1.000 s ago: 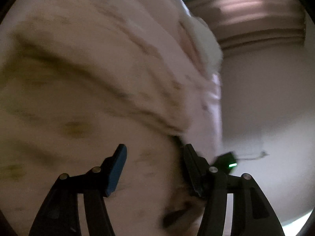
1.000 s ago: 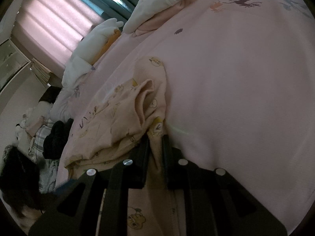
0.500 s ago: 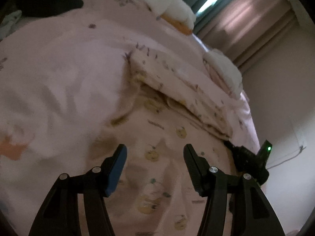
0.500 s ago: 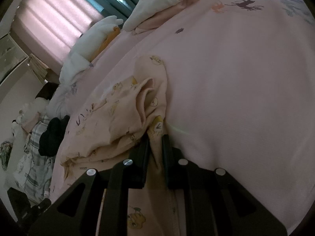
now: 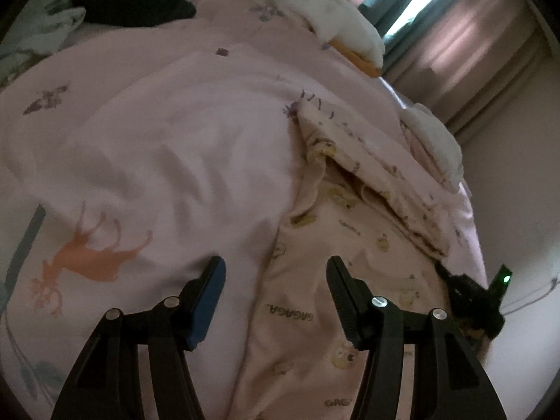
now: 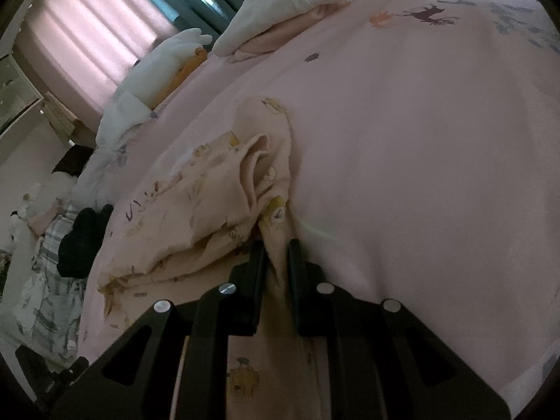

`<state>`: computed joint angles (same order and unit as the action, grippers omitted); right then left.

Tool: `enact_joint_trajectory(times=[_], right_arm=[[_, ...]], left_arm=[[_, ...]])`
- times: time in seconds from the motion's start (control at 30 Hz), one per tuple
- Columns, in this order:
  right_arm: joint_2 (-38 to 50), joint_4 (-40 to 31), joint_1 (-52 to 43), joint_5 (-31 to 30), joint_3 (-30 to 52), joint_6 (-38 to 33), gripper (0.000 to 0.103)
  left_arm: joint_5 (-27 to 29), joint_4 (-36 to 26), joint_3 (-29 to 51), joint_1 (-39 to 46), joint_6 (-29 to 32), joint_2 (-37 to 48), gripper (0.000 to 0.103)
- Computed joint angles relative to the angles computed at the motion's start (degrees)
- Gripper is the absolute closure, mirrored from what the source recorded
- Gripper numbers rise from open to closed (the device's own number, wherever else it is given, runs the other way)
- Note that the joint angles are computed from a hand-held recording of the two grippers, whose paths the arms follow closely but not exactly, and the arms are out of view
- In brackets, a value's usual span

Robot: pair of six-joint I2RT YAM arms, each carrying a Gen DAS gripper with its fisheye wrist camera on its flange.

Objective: Fold small clothes

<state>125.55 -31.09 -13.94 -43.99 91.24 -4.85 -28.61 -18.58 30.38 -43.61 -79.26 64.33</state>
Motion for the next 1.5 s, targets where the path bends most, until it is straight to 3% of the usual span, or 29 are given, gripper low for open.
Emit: enact_joint_trajectory(times=[0.17,0.5,0.63,0.73,0.87,1.07,1.5], right_arm=[[-1.26,0.53,-0.04,1.39,-1.56,-0.51,0.091],[-3.32,0.45,0.05,3.69,-3.64,-2.22,0.091],[-5.03,-1.02,0.77,7.43,-4.34,-7.06,0.091],[-7.74,-0.27,1.21,10.83,-7.24,-10.80,0.089],[-10.75,1.48,1.19,13.62,-11.12,-13.43,0.087],[-11.36,-0.40,-0.96,11.65,-11.84,-14.75,0.085],[-14.25,0.36,-3.31,9.37,-16.52,-15.17,0.083]], left_arm=[[-0.75,-1.24,-0.17,-0.50,-0.68,-0.20,0.045],[3.19,6.40,-6.26,1.92,-1.48,-5.20,0.045],[4.80,10.97,-10.86,3.00,-2.57,-9.87,0.045],[7.08,9.55,-9.92,3.68,-0.41,-9.69,0.045],[5.29,8.52,-8.98,2.05,-0.27,-8.41,0.045],[4.51,5.50,-6.86,0.39,2.35,-6.72,0.045],[3.01,6.72,-11.87,-2.51,-0.77,-13.40,0.044]])
